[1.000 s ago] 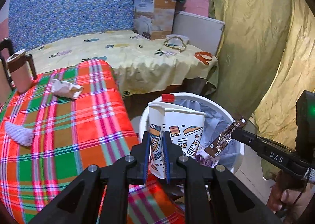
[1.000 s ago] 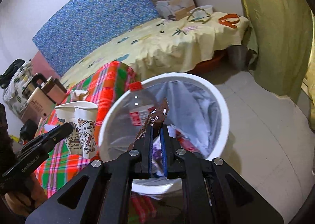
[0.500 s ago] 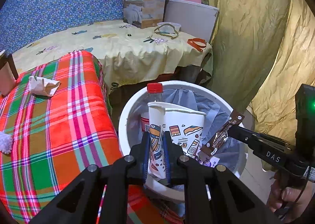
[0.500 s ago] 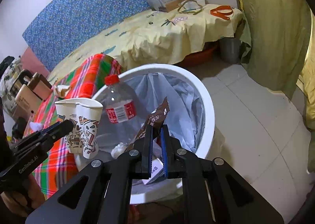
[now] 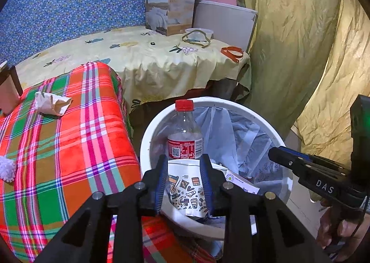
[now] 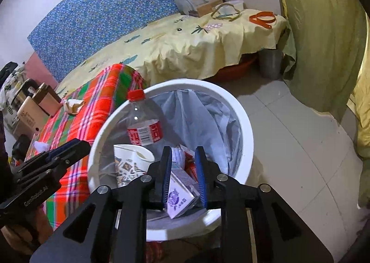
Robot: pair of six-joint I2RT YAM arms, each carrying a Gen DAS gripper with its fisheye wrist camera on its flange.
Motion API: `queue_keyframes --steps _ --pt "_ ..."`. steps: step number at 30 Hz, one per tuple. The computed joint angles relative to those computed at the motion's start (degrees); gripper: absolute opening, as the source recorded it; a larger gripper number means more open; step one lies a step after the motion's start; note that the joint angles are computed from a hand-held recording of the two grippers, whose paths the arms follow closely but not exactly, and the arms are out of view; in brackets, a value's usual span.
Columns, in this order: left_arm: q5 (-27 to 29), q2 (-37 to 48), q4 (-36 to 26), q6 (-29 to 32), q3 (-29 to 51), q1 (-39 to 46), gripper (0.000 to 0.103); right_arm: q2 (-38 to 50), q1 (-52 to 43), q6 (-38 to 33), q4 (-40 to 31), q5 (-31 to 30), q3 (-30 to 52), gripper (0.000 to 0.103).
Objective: Collect trash
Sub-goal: 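Open both tools over the bin to drop the cup and wrapper, then move both open tools back over the table toward the remaining trash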
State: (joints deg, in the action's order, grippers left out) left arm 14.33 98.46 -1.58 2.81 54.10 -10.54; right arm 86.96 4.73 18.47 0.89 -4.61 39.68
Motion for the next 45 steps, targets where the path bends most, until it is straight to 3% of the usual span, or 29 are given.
queue_keyframes --steps 14,27,31,45 --pt "1.7 -8.7 -0.2 0.2 -6.2 4.9 0.03 -5.6 4.5 1.0 -1.2 2.3 -1.5 0.029" --pt "5.3 -16.0 -0.5 1.1 -12.3 12.1 0.03 -8.4 10.9 0.4 -0.7 3.2 -2.3 0.04" --pt "6.2 -17.4 -0.7 1.6 -13.8 14.9 0.03 -8.4 12.4 -0.1 0.1 2.7 -2.3 0.047" --pt "9.2 -17.8 -1.5 3.9 -14.9 25.3 0.03 -3.8 19.2 -2.7 0.6 2.6 2.1 0.048"
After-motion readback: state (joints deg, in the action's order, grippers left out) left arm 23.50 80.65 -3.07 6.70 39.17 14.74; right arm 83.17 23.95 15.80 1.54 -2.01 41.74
